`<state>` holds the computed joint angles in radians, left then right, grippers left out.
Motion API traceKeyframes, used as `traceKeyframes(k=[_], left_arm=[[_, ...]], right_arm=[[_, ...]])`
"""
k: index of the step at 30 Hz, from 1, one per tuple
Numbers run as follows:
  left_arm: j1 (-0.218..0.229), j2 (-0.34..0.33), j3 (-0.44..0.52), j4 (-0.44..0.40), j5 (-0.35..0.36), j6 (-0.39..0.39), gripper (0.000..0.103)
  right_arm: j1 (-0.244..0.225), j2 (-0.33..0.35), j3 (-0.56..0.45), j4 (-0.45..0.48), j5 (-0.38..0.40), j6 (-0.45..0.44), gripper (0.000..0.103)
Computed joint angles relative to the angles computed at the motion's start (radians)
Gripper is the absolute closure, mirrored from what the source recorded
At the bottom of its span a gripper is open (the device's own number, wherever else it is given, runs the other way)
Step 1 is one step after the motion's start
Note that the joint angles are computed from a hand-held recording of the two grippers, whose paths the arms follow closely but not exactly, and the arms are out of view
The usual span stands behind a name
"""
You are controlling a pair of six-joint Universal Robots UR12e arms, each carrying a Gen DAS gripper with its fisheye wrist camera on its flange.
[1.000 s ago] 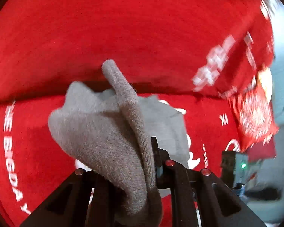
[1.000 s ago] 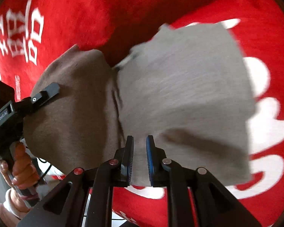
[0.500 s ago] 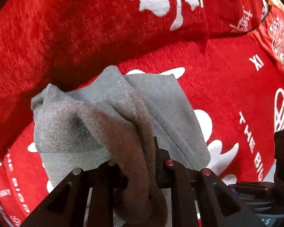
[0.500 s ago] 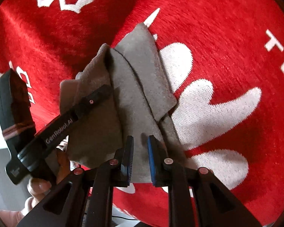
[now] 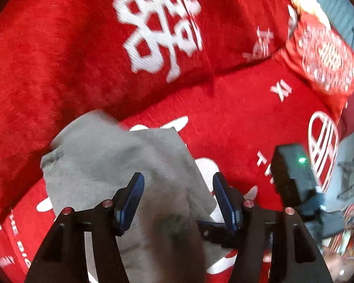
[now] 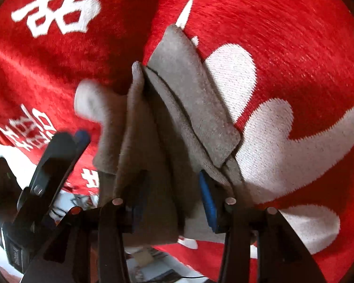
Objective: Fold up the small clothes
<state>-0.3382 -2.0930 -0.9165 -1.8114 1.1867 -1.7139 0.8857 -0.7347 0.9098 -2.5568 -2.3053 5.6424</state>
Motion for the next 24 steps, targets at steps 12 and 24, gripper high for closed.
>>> traceKeyframes(k=[12,24], left_arm=[[0.057,-0.197,0.241,0.155,0.18,-0.441,0.041],[0.063,-0.17,0.164,0.185,0.2,-0.406,0.041]], right_arm=[[-0.002,0.051,0.032,-0.363,-0.227,-0.073,0.028],[-0.081,-0.095,0.006,0.147,0.143,-0.46,0.088]])
